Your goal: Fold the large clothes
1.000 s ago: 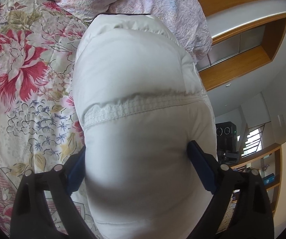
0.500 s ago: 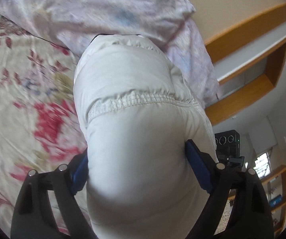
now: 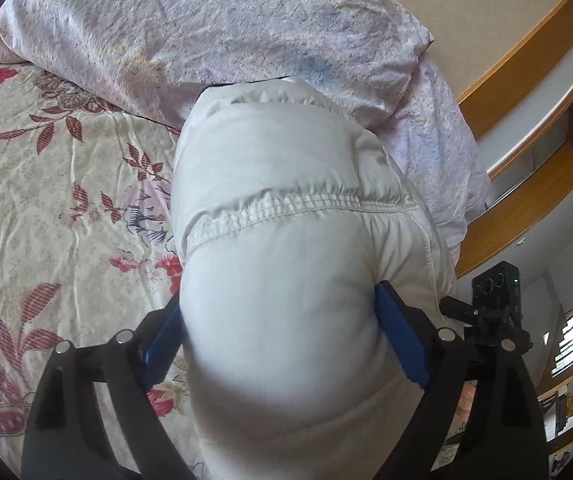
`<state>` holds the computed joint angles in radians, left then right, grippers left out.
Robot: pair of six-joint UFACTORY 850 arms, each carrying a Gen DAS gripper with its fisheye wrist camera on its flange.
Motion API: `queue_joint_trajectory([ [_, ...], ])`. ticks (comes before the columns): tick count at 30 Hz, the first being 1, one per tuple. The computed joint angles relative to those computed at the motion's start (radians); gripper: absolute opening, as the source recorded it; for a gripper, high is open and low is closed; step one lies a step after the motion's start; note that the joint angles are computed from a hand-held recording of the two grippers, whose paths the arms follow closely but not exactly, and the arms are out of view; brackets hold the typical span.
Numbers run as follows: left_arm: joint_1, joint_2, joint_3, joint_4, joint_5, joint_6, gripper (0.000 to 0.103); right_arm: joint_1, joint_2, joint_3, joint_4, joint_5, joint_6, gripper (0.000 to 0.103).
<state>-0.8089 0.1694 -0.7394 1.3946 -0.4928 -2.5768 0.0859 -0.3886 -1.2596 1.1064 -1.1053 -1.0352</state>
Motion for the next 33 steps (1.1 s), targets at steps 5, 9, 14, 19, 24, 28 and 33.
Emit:
queue_joint_trajectory([
  [5, -0.093, -0.032, -0.107, -0.266, -0.296, 0.37, 0.101, -0.05, 0.125, 0.062, 0.058, 0.193, -0.108, 0.101],
  [9, -0.144, -0.091, -0.201, -0.302, -0.448, 0.489, 0.101, 0.025, 0.244, 0.129, 0.082, 0.358, -0.226, 0.09],
  [14, -0.137, -0.185, -0.301, -0.363, -0.501, 0.628, 0.101, 0.135, 0.29, 0.182, 0.242, 0.57, -0.474, 0.07],
  [19, -0.105, -0.228, -0.323, -0.404, -0.466, 0.665, 0.101, 0.233, 0.256, 0.181, 0.27, 0.708, -0.501, 0.053],
  [24, -0.081, -0.224, -0.282, -0.368, -0.372, 0.608, 0.101, 0.213, 0.236, 0.205, 0.22, 0.686, -0.45, 0.053],
  [28, -0.084, -0.266, -0.306, -0.359, -0.409, 0.612, 0.101, 0.212, 0.202, 0.189, 0.187, 0.678, -0.413, 0.053],
  [33, -0.085, -0.311, -0.331, -0.355, -0.452, 0.615, 0.101, 0.23, 0.196, 0.209, 0.275, 0.732, -0.516, 0.053],
])
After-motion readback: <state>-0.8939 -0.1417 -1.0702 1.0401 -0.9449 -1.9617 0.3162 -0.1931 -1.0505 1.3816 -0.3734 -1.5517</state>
